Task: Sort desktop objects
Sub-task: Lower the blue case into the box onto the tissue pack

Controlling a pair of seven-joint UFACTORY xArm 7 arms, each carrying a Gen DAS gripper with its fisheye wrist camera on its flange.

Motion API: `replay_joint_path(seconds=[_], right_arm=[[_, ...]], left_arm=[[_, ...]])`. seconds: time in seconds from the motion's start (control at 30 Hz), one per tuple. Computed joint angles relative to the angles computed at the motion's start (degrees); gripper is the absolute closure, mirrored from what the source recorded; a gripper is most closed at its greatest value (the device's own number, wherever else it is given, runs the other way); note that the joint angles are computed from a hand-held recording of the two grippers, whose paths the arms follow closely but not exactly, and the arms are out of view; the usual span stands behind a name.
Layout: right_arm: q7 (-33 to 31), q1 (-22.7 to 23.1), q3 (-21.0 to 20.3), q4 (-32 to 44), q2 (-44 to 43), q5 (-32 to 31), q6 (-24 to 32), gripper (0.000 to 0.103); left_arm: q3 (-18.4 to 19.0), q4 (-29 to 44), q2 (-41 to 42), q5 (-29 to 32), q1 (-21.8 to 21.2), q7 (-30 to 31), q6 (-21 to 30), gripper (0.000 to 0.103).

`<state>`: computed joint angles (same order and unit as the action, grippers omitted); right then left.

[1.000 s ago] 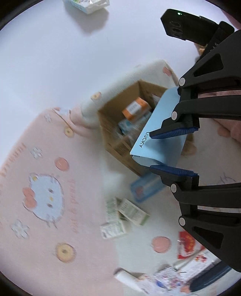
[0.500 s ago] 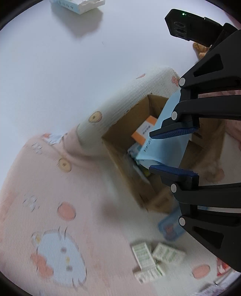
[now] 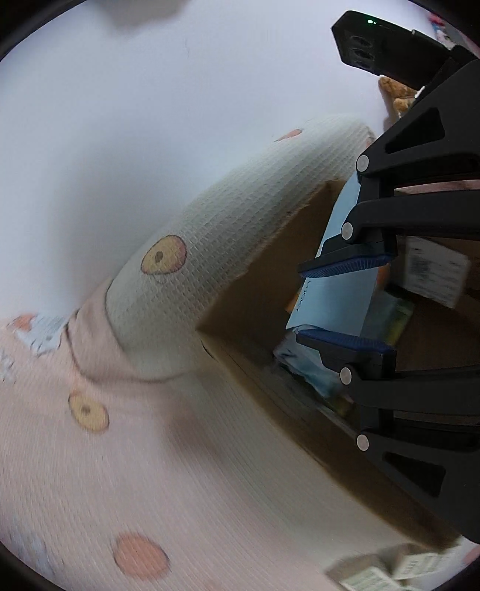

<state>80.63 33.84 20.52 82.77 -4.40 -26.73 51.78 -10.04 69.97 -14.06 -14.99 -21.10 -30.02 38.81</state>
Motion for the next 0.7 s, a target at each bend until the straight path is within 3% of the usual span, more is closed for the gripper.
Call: replay_joint_path(seconds=[0.13, 0.27, 0.53, 0.7], right_arm=[[0.49, -0.87, -0.98, 1.17, 1.63, 0.33, 2.01, 0.062], [-0.21, -0.65, -1.96, 4.1, 3.95, -0.91, 6.05, 0.062], [-5.74, 1.63, -3.7, 8.75, 8.08, 1.98, 11.14, 0.062], [-11.45, 2.67, -4.46, 11.44, 10.01, 7.38, 13.22, 0.062]], left_arm=[[0.68, 3.26, 5.91, -3.07, -0.71, 3.37, -2.21, 0.071], [0.43, 5.54, 9.81, -4.45, -0.56, 5.01, -1.16, 0.071], [0.43, 1.25, 9.15, -8.64, -0.13, 6.82, -2.13, 0.071], [-0.27, 0.86, 7.93, -2.66, 0.25, 2.97, 1.47, 0.071]])
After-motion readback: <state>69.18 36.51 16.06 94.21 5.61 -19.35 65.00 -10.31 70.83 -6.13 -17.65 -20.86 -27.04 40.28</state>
